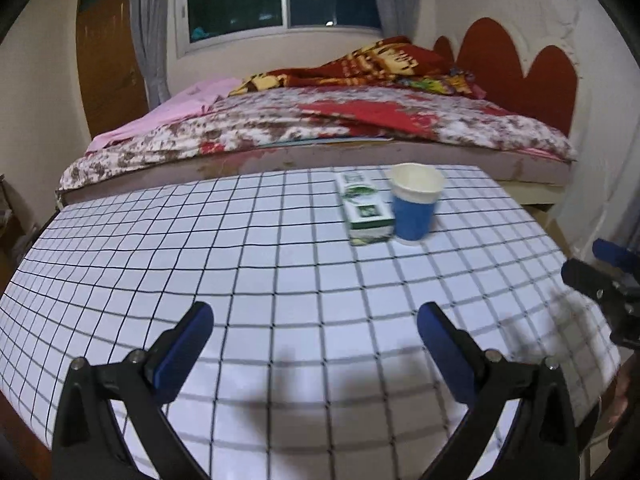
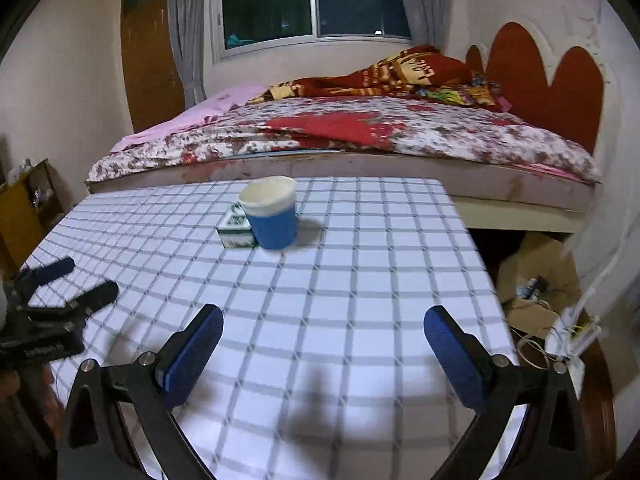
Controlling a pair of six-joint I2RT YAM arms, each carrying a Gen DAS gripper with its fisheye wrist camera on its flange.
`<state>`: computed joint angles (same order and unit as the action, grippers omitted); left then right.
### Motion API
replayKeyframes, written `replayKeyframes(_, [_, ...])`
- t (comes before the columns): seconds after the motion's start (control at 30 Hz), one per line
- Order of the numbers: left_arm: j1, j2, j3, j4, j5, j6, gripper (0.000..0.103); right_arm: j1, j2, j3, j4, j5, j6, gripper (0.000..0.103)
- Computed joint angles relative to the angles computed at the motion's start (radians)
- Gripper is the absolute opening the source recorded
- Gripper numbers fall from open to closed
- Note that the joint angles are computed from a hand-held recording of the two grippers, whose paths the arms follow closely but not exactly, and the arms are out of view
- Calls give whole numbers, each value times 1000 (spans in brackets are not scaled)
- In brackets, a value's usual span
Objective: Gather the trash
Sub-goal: 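Grasp the green milk carton with the left gripper while the right grasps the blue paper cup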
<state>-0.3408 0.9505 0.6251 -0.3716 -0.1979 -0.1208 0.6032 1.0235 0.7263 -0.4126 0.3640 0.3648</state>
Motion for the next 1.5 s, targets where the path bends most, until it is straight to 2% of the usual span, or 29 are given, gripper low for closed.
replayKeyframes(0.17, [118, 186, 55, 104, 68, 32, 102, -74, 332, 152, 176, -116, -77, 102])
replayKeyframes(0.33, [179, 344, 120, 182, 104, 59, 102, -118, 566, 309, 245, -183, -111, 98])
replayKeyframes(0.47, [190, 446, 179, 216, 113, 62, 102, -152, 721, 441, 253, -249, -116, 87])
replayKeyframes(0.53, [183, 478, 205, 220, 117, 52, 102, -171, 757, 479, 252, -280, -128, 65])
replayKeyframes(0.7, [117, 559, 265, 252, 118, 4, 102, -246, 754, 476, 270, -240, -132, 64])
replayKeyframes(1.0, [-25, 739, 438, 236, 49, -67, 101, -378, 707, 420, 277, -293, -168, 65])
replayKeyframes(1.2, [-36, 872, 579, 121, 23, -84, 81, -379, 697, 415, 264, -295, -183, 64])
replayKeyframes(1.23, [-32, 886, 593, 105, 41, -80, 57, -377, 692, 411, 262, -300, -188, 62])
replayKeyframes(1.33, [-25, 855, 556, 112, 78, -40, 54, -362, 656, 385, 261, -295, -208, 57])
replayKeyframes(1.5, [-59, 711, 432, 145, 43, 9, 54, -332, 537, 304, 257, -272, -223, 57])
